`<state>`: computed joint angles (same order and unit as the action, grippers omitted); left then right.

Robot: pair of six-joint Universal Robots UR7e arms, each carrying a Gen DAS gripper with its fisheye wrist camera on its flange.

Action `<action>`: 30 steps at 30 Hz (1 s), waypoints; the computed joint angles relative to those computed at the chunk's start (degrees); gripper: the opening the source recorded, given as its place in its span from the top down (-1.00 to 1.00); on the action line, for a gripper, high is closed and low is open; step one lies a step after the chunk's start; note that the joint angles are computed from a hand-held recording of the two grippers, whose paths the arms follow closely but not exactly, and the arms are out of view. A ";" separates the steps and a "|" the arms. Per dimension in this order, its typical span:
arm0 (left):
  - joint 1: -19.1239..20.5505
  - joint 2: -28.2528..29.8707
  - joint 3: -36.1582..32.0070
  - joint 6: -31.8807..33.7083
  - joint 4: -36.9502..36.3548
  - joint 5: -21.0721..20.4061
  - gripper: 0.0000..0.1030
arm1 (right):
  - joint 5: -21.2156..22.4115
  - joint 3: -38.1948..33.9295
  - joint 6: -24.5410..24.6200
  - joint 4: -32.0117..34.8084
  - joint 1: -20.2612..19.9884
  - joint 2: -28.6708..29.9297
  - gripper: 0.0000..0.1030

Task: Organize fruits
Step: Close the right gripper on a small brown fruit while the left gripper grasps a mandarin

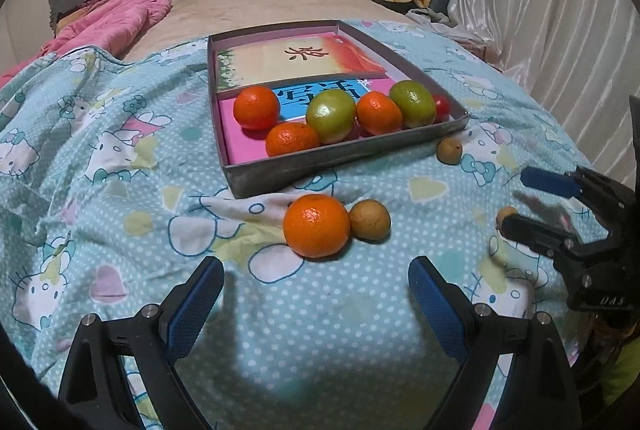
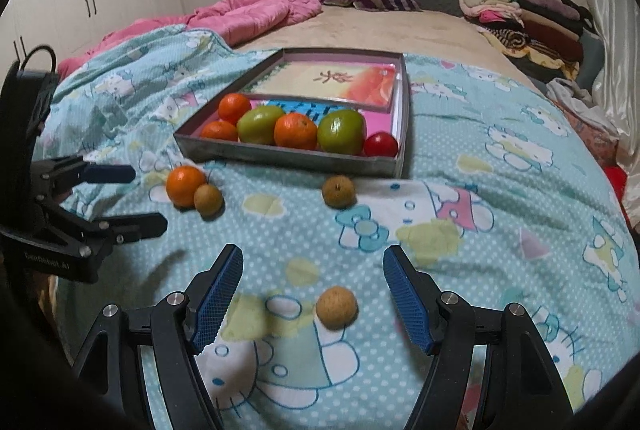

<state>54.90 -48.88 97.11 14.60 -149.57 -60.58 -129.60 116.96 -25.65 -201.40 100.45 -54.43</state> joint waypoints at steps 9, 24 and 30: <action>1.06 0.79 -1.35 -1.25 1.16 -0.31 -0.62 | -1.08 1.10 2.74 2.15 -0.84 -0.31 0.16; 2.05 2.73 -2.71 2.85 -0.84 -1.37 -0.02 | -1.06 0.89 3.27 4.30 -1.95 -0.30 0.54; 2.23 3.83 -3.71 4.04 -1.11 -2.08 -0.01 | -0.74 0.73 3.17 4.28 -2.10 -0.20 0.54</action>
<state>57.13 -45.05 93.41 18.64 -150.68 -62.66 -130.34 117.69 -22.48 -197.12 98.35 -54.63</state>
